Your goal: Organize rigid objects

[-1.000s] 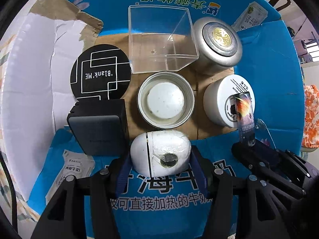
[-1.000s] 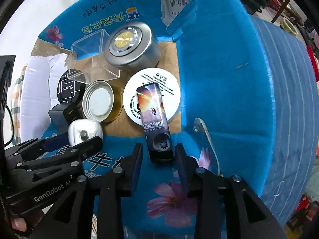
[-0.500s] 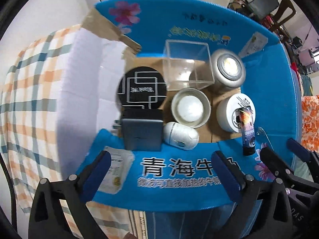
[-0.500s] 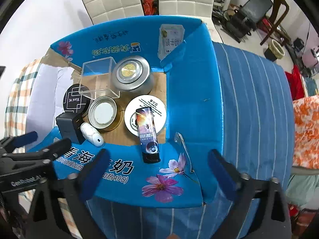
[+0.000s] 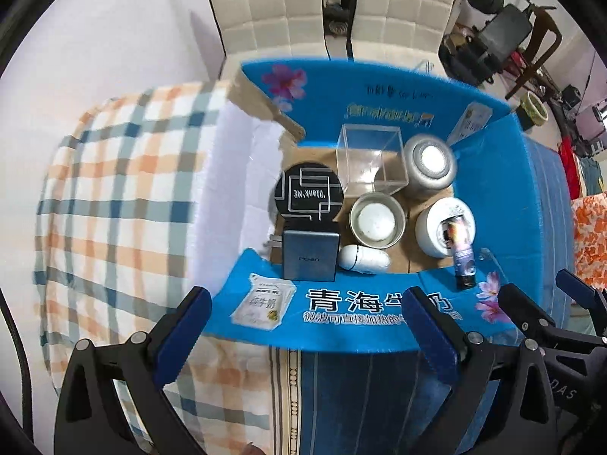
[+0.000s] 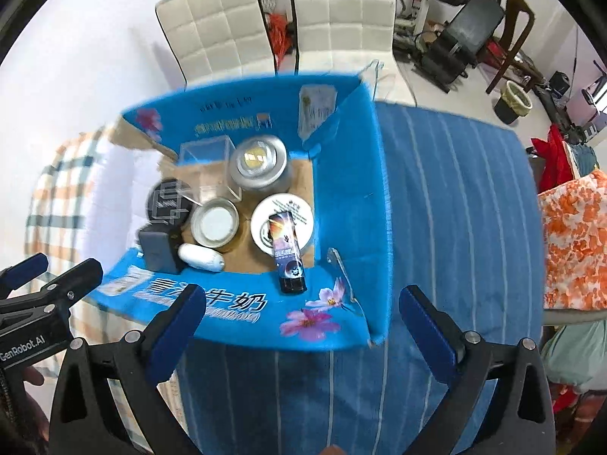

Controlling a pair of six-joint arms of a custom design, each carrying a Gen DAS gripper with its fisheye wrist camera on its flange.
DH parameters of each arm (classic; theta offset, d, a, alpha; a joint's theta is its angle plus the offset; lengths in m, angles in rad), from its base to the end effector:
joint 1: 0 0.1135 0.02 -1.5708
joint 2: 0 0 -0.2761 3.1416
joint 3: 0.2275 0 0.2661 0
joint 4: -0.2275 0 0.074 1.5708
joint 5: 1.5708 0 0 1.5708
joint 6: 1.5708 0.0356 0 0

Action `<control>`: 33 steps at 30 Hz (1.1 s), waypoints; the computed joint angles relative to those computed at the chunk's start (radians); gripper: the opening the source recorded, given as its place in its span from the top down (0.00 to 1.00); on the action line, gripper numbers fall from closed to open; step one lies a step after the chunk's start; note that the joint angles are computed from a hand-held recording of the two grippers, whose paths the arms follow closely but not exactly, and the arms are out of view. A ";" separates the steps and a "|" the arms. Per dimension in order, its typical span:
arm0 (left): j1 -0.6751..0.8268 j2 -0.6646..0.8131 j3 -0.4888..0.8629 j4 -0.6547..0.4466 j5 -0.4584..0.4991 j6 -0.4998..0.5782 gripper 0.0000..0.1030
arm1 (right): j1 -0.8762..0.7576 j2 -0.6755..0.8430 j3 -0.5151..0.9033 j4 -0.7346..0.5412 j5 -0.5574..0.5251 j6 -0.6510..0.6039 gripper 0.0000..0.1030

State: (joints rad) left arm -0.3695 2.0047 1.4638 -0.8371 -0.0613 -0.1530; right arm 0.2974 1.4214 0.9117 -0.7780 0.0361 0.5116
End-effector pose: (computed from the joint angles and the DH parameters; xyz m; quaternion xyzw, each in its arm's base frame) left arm 0.3833 -0.1461 0.1745 0.1046 0.9894 0.0046 0.1008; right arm 0.2538 0.0764 0.2072 0.1083 0.9839 0.0391 0.1367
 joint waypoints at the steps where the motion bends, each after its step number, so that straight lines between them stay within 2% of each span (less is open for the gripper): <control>1: -0.005 -0.042 -0.018 0.004 -0.011 -0.007 0.00 | 0.003 -0.049 0.007 -0.031 0.003 0.009 0.00; 5: -0.019 -0.188 -0.051 -0.024 -0.031 -0.033 0.00 | 0.035 -0.203 0.069 -0.174 0.047 0.036 0.00; 9: -0.041 -0.322 -0.044 -0.074 -0.068 -0.049 0.00 | 0.053 -0.311 0.173 -0.326 0.046 0.055 0.00; 17: -0.070 -0.472 0.026 -0.208 -0.082 -0.075 0.00 | 0.128 -0.402 0.405 -0.564 0.086 0.108 0.00; 26: -0.141 -0.565 0.043 -0.282 -0.132 -0.097 0.00 | 0.302 -0.424 0.526 -0.701 0.190 0.230 0.00; 33: -0.152 -0.614 0.032 -0.288 -0.172 -0.106 0.00 | 0.347 -0.419 0.551 -0.743 0.245 0.270 0.00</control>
